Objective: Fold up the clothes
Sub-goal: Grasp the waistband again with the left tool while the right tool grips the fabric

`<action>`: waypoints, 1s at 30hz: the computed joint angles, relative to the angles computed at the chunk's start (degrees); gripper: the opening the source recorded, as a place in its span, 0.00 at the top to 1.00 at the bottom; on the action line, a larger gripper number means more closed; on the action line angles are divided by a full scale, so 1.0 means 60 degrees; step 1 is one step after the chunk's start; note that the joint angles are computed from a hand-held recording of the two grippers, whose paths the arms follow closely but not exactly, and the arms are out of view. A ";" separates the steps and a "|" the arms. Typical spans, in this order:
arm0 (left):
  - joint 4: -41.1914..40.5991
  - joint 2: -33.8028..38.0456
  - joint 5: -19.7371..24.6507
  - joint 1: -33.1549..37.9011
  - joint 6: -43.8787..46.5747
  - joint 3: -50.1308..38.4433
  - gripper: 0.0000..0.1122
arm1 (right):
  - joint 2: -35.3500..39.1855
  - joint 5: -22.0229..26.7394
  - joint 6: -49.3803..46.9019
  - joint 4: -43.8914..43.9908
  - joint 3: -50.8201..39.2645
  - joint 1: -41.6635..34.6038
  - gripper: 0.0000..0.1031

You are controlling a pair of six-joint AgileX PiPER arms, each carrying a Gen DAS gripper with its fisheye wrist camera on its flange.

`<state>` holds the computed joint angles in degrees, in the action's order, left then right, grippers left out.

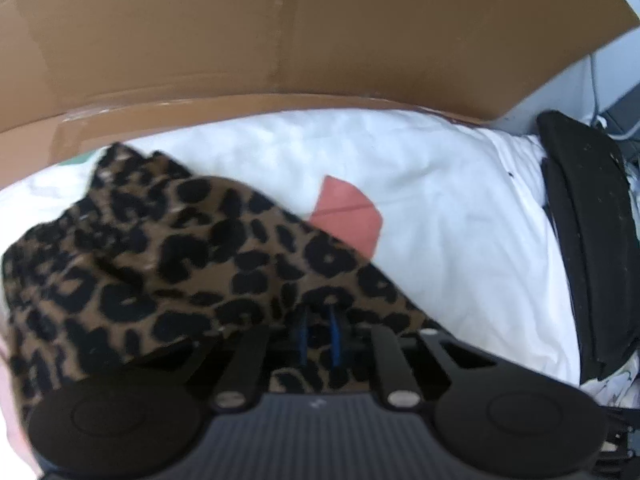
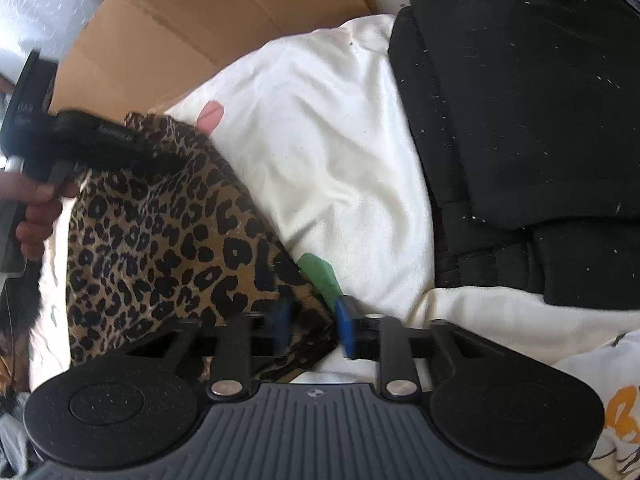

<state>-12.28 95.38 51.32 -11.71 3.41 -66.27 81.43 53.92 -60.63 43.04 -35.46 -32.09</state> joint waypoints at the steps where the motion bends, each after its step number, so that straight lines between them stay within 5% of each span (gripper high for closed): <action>1: -0.0084 0.0065 -0.0089 -0.0057 0.0089 0.0004 0.95 | -0.0010 -0.0014 0.0084 -0.0064 -0.0011 0.0039 0.82; 9: -0.0736 0.0158 -0.0535 -0.0439 0.0807 0.0145 0.95 | -0.0298 -0.0039 0.1143 -0.0806 -0.0151 0.0290 0.83; 22: -0.0699 -0.1273 0.2062 0.2457 0.2530 -0.1379 0.92 | -0.1274 0.1171 0.1513 -0.0498 -0.0717 -0.0107 0.84; 30: -0.0876 -0.1436 0.2435 0.4216 0.3756 -0.1239 0.92 | -0.1660 0.0406 0.2174 -0.0294 -0.0307 0.1792 0.84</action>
<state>-17.53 86.76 65.93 13.59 25.94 -73.71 71.47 56.35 -47.59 41.28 -37.30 -21.33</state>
